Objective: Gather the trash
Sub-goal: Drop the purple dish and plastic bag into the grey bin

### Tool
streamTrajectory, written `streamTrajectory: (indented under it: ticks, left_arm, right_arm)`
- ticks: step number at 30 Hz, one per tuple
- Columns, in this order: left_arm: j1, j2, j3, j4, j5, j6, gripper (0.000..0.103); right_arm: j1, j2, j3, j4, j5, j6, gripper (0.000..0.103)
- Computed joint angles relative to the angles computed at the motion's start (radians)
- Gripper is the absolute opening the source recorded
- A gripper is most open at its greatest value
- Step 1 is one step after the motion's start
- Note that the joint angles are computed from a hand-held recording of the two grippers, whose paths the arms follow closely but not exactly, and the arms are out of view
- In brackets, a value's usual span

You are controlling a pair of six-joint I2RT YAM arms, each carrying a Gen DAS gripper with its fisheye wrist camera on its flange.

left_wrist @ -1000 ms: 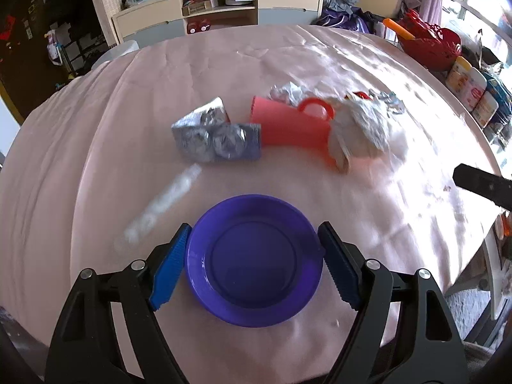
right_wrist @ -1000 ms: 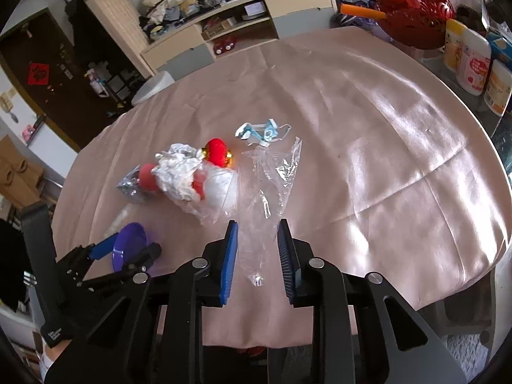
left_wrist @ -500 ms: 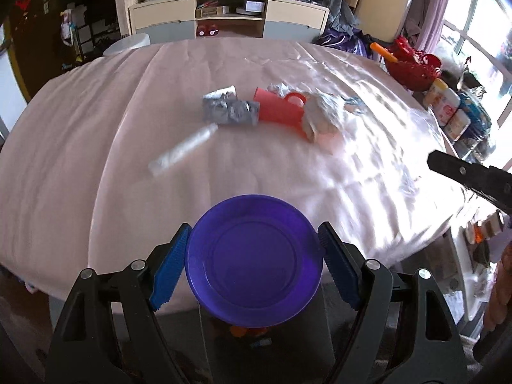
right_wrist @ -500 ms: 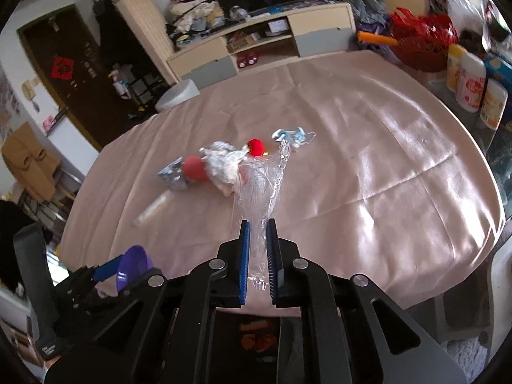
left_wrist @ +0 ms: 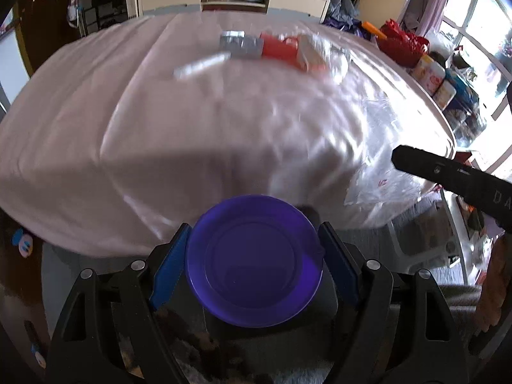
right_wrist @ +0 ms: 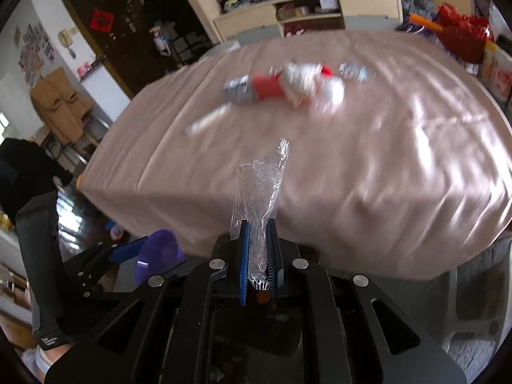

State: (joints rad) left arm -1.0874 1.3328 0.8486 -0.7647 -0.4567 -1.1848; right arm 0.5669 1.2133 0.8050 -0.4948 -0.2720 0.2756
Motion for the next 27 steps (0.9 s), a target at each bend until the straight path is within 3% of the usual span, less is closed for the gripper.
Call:
streamTrajectory:
  ticks: [11,19,27]
  left_arm:
    - [-0.143,0.063,-0.136,0.104,0.057,-0.165,0.076]
    - [-0.129,0.127,-0.181,0.216,0.123,-0.13,0.076]
    - [-0.104,0.144,-0.201,0.255,0.154,-0.109,0.076]
  right_arm:
    - [0.109,0.035,-0.183,0.084,0.085,0.12,0.012]
    - [0.156,0.177,-0.199,0.146,0.125,0.126,0.012]
    - [0.183,0.209,-0.172,0.143,0.116,0.132,0.015]
